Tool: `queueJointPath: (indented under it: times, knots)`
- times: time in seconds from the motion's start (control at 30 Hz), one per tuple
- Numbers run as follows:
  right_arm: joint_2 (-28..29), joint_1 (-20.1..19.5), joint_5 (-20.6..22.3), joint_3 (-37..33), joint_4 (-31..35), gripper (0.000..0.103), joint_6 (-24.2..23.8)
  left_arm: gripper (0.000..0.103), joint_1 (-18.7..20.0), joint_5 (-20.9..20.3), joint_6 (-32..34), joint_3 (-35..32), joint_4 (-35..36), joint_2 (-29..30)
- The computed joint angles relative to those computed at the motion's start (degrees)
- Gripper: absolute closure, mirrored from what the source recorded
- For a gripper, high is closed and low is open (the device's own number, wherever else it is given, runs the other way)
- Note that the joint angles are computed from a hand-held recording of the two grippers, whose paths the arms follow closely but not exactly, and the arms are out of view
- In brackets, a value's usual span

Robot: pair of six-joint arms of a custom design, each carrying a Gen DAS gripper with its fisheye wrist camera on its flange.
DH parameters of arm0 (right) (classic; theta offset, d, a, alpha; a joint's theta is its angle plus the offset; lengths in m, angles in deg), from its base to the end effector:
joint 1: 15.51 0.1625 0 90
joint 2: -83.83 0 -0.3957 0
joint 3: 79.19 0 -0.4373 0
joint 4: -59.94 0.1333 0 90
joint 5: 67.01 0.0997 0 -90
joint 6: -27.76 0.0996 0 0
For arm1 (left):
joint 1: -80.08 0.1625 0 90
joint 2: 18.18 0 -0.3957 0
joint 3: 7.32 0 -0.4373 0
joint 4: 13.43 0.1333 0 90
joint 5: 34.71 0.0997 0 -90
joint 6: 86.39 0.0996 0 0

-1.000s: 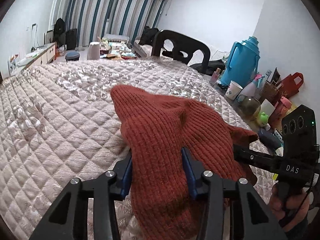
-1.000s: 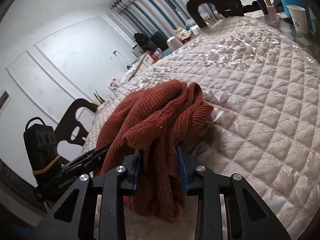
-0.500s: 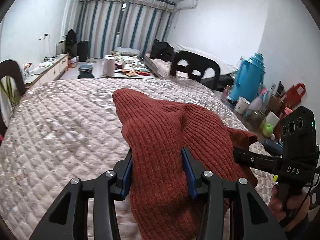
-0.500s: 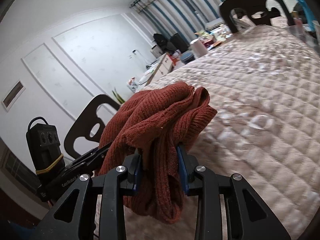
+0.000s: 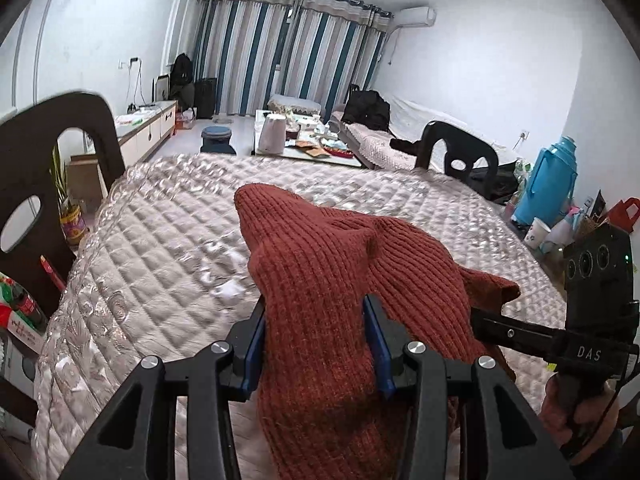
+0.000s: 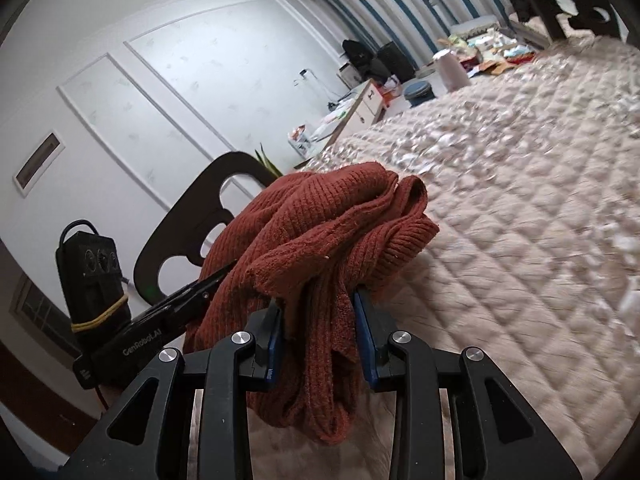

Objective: Fold small clothes

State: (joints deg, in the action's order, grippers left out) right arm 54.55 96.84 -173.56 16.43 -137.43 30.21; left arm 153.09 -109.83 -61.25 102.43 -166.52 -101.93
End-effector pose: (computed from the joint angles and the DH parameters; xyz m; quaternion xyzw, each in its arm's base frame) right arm 0.3475 -0.5692 -0.0511 0.1105 -0.9216 0.3677 0.0572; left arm -0.0157 -0.5951 0.3475 0.2995 0.8921 -0.3059 0.1449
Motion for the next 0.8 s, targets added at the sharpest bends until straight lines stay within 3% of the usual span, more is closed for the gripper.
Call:
queueJointPath:
  times: [0.1, 0.23, 0.33, 0.47, 0.53, 0.6, 0.67, 0.8]
  knots:
    - [1.82, -1.02, -1.26, -2.18, 2.45, 0.069, 0.72, 0.053, 2.02, 2.08, 0.1, -1.68, 0.96, 2.49]
    - [0.46, -1.73, -2.37, 0.49, 1.47, 0.069, 2.04, 0.05, 3.65, -0.87, -1.08, -1.36, 1.52, 1.15]
    - [-0.44, 0.35, -8.37, 1.53, 0.38, 0.069, 0.69, 0.051, 2.83, -1.15, 0.35, 0.34, -0.28, -1.07]
    - [1.08, 4.69, -14.34, -0.96, -4.52, 0.069, -5.71, 0.051, 1.22, -1.79, 1.01, 0.77, -2.4, -1.59]
    - [2.77, 6.06, -15.7, -4.75, -1.93, 0.07, -8.19, 0.051, 0.84, -1.2, 1.82, 0.26, -3.38, -0.66]
    - [5.34, 7.01, -17.11, -9.67, 1.41, 0.083, -11.48, 0.051, 0.69, -0.12, 1.68, -0.19, -3.21, 0.46]
    - [7.34, 6.85, -16.25, -12.94, 4.44, 0.087, -12.84, 0.051, 1.02, 0.58, 1.18, -0.59, -2.81, 1.33]
    - [10.46, 5.24, -18.91, -17.26, 11.1, 0.093, -12.02, 0.051, 1.49, 1.23, 0.89, 0.04, -3.59, 1.68]
